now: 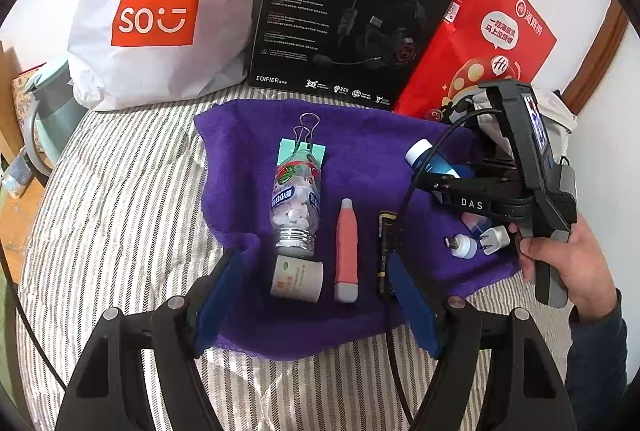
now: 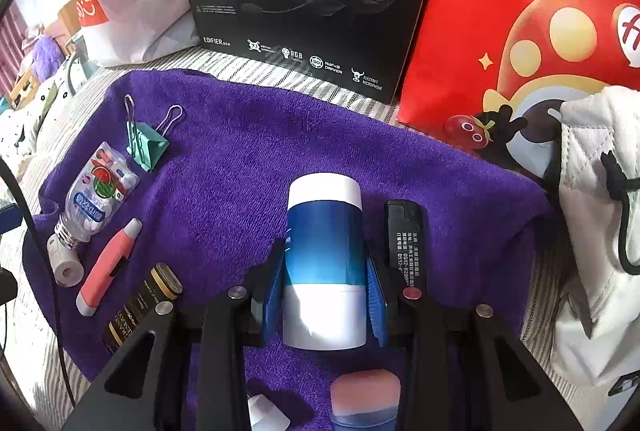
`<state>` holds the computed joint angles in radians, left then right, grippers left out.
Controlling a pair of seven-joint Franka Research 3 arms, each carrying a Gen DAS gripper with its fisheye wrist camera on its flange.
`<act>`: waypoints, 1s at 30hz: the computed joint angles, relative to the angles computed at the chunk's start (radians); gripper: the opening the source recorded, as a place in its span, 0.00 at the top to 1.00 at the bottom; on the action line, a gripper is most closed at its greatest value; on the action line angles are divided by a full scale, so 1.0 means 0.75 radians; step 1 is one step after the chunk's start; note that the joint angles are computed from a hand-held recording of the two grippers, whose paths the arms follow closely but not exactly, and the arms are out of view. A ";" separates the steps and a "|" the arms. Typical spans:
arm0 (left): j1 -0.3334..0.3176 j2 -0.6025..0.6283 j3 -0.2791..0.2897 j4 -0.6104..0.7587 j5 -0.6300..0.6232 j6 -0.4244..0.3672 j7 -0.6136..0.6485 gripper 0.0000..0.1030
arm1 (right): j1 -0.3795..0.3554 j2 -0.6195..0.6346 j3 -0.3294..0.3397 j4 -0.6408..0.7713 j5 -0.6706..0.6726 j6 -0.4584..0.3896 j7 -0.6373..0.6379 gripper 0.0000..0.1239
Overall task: Organize rigid objects
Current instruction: 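Stand the blue-and-white bottle on the towel and open the right gripper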
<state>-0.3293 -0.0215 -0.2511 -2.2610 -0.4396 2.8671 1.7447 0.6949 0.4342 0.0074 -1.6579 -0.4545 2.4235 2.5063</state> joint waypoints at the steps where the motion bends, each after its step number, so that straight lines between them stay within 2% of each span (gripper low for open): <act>1: -0.001 -0.004 0.000 -0.004 -0.015 0.001 0.011 0.28 | 0.000 -0.001 0.000 0.000 0.001 -0.001 -0.001 0.71; 11: 0.001 -0.023 0.012 -0.022 -0.072 -0.024 0.056 0.28 | -0.001 0.022 0.012 0.051 0.040 -0.063 -0.070 0.70; 16: 0.019 -0.049 0.013 -0.064 0.175 -0.007 -0.151 0.28 | 0.000 -0.010 0.024 0.017 0.070 -0.077 -0.069 0.59; 18: 0.016 -0.065 0.020 -0.079 0.211 -0.006 -0.186 0.27 | 0.010 -0.019 0.025 0.010 0.056 -0.087 -0.058 0.59; 20: 0.015 -0.090 0.021 -0.100 0.275 0.000 -0.243 0.21 | 0.019 -0.030 0.028 0.004 0.046 -0.095 -0.035 0.58; 23: 0.011 -0.127 0.021 -0.127 0.377 0.005 -0.320 0.19 | 0.045 -0.080 0.034 -0.020 0.009 -0.128 0.028 0.57; 24: 0.004 -0.138 0.026 -0.133 0.392 0.003 -0.329 0.19 | 0.052 -0.100 0.038 -0.035 -0.010 -0.129 0.054 0.51; 25: -0.006 -0.152 0.031 -0.143 0.397 0.003 -0.334 0.18 | 0.066 -0.129 0.041 -0.055 -0.042 -0.135 0.095 0.41; 26: -0.018 -0.169 0.038 -0.155 0.394 0.007 -0.331 0.13 | 0.072 -0.144 0.048 -0.060 -0.066 -0.146 0.122 0.36; 29: -0.038 -0.205 0.040 -0.188 0.432 0.039 -0.365 0.00 | 0.104 -0.213 0.076 -0.103 -0.183 -0.174 0.255 0.29; 30: -0.047 -0.219 0.044 -0.198 0.444 0.043 -0.369 0.00 | 0.111 -0.241 0.089 -0.124 -0.208 -0.187 0.306 0.26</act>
<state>-0.3647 -0.1859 -0.2181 -2.4093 -0.1067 2.8995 1.4681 0.7784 0.2536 0.0739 -1.7510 -0.6108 2.2834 2.7359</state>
